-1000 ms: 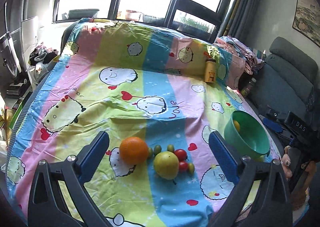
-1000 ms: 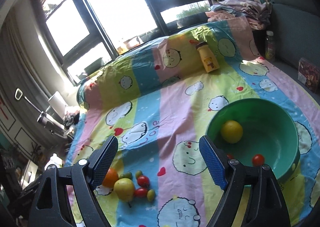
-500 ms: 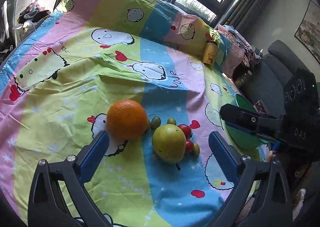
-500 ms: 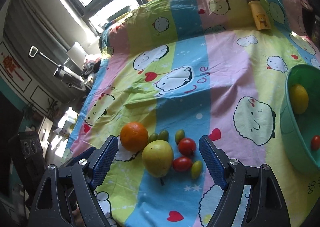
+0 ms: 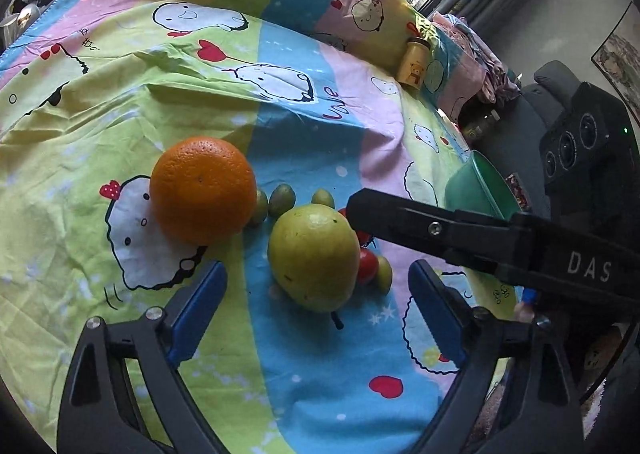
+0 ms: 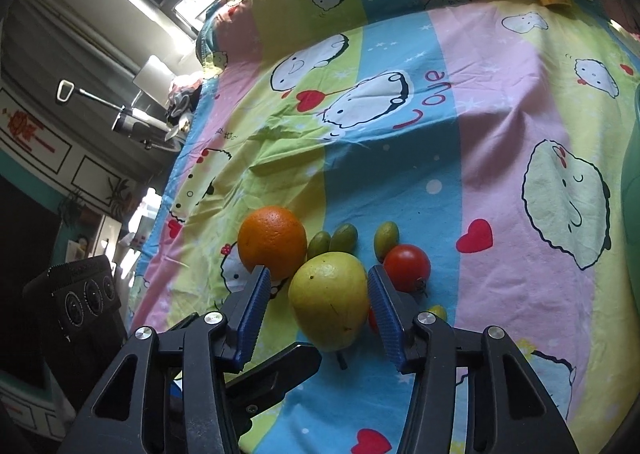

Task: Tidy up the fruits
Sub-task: 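Withdraw the open right gripper from the bowl back to the fruit pile, then close the right gripper around the large yellow-green pear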

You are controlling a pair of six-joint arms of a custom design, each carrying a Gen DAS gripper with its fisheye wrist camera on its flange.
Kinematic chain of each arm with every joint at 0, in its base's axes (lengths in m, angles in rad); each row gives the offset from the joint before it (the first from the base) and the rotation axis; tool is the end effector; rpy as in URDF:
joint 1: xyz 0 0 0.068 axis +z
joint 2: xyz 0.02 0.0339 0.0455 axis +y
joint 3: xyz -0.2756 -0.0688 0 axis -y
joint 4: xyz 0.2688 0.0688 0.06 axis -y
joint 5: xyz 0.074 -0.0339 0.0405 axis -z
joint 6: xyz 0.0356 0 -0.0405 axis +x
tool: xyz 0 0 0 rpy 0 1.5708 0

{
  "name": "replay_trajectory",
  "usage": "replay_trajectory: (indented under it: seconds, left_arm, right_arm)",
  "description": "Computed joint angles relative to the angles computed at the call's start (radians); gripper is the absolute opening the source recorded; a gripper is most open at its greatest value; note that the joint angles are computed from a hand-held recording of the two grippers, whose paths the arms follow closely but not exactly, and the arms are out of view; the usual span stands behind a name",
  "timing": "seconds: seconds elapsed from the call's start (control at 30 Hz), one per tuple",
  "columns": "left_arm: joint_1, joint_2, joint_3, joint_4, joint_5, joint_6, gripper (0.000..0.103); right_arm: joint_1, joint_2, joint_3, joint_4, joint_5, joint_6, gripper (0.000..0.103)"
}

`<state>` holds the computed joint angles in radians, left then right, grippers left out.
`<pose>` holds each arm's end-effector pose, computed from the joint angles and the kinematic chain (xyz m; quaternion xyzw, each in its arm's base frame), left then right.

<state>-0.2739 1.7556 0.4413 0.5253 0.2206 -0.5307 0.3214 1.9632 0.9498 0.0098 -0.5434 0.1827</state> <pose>0.2612 -0.0815 0.0625 -0.0761 0.9168 -0.2419 0.3086 0.3496 0.1358 0.0837 -0.1390 0.9174 0.3167 0.1968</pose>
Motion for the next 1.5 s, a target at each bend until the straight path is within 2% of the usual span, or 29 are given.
replay_trajectory:
  seconds: [0.17, 0.3, 0.5, 0.67, 0.87, 1.13, 1.2, 1.5]
  left_arm:
    - [0.01, 0.026, 0.013, 0.004, 0.035, -0.014, 0.086]
    - [0.002, 0.037, 0.023, -0.007, 0.028, -0.016, 0.081]
    - [0.001, 0.069, 0.044, -0.021, 0.048, -0.019, 0.081]
    - [-0.008, 0.096, 0.062, -0.034, 0.012, -0.028, 0.077]
    - [-0.001, 0.096, 0.062, -0.035, 0.02, -0.021, 0.076]
    - [-0.017, 0.098, 0.066, -0.04, -0.021, -0.015, 0.06]
    - [-0.015, 0.104, 0.066, -0.034, -0.007, -0.013, 0.056]
    - [-0.028, 0.098, 0.066, -0.043, -0.022, -0.006, 0.055]
  right_arm:
    - [0.006, 0.037, 0.03, -0.026, 0.009, 0.011, 0.053]
    - [0.017, 0.055, 0.044, -0.03, 0.03, 0.008, 0.053]
    - [0.038, 0.079, 0.068, -0.045, 0.067, 0.001, 0.053]
    - [0.047, 0.086, 0.072, -0.038, 0.077, -0.004, 0.054]
    - [0.048, 0.088, 0.07, -0.03, 0.078, -0.01, 0.054]
    - [0.046, 0.103, 0.078, -0.037, 0.058, -0.013, 0.054]
    - [0.046, 0.106, 0.074, -0.02, 0.056, 0.003, 0.054]
    - [0.057, 0.1, 0.066, -0.021, 0.062, -0.021, 0.056]
